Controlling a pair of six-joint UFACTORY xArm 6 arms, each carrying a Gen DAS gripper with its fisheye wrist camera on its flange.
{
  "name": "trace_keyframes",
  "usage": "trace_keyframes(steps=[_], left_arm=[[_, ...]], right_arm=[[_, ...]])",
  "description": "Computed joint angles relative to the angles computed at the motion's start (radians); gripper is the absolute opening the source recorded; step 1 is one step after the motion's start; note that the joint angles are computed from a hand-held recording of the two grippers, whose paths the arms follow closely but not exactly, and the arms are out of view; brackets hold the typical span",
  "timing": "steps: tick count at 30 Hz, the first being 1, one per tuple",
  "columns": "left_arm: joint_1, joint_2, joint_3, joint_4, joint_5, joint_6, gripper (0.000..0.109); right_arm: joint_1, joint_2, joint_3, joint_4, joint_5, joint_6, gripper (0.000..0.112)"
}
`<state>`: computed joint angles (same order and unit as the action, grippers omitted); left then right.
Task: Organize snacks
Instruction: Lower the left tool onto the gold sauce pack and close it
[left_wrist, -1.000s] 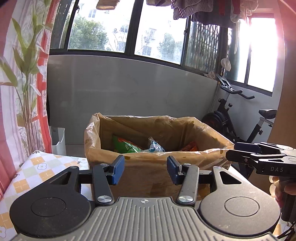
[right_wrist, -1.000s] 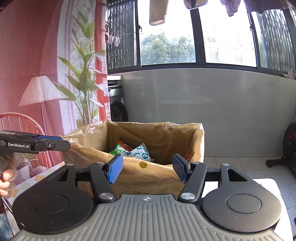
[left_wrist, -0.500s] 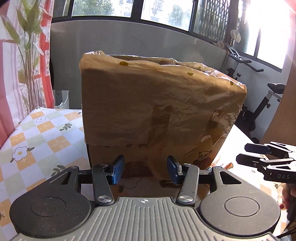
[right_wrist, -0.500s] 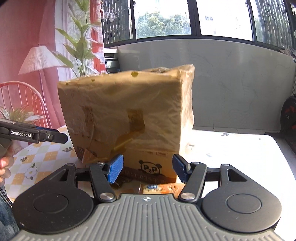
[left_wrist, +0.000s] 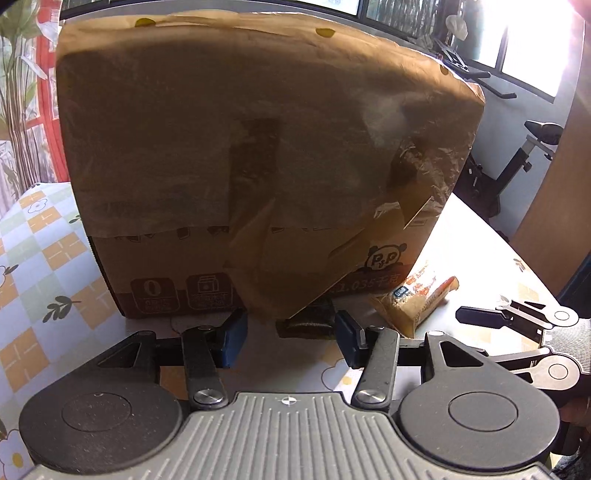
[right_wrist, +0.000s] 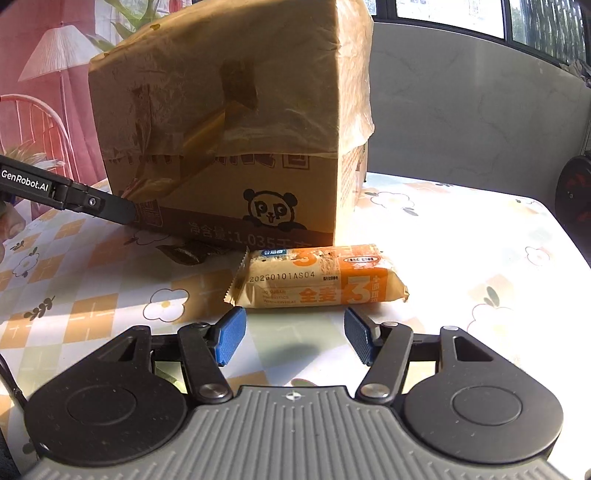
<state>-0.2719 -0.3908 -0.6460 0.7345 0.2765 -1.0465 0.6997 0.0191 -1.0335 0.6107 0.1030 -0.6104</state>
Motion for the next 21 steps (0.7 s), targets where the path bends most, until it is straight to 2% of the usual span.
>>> trace_keyframes(steps=[3,5,7,11,14,19,21], left_arm=[[-0.003,0.050,-0.023,0.003,-0.021,-0.010,0.056],[-0.009,0.086,-0.050,0.052,-0.006,-0.051,0.056],[-0.015,0.119,-0.074,0.055,0.009,-0.047,0.056],[-0.020,0.174,-0.118,0.068,0.034,-0.065,0.057],[-0.018,0.202,-0.136,0.074,0.020,-0.061,0.063],[-0.036,0.245,-0.180,0.098,0.076,-0.061,0.065],[-0.049,0.258,-0.200,0.126,0.124,-0.094,0.065]], right_arm=[[0.007,-0.004,0.005,0.052,-0.012,-0.044,0.062],[0.007,-0.005,0.005,0.061,-0.008,-0.050,0.062],[0.017,-0.004,0.003,0.133,-0.020,-0.116,0.062],[0.013,-0.002,-0.005,0.161,-0.006,-0.125,0.062],[0.011,0.002,-0.016,0.200,0.019,-0.166,0.062],[0.005,0.008,-0.025,0.176,0.044,-0.147,0.062],[0.003,0.009,-0.028,0.183,0.054,-0.151,0.062]])
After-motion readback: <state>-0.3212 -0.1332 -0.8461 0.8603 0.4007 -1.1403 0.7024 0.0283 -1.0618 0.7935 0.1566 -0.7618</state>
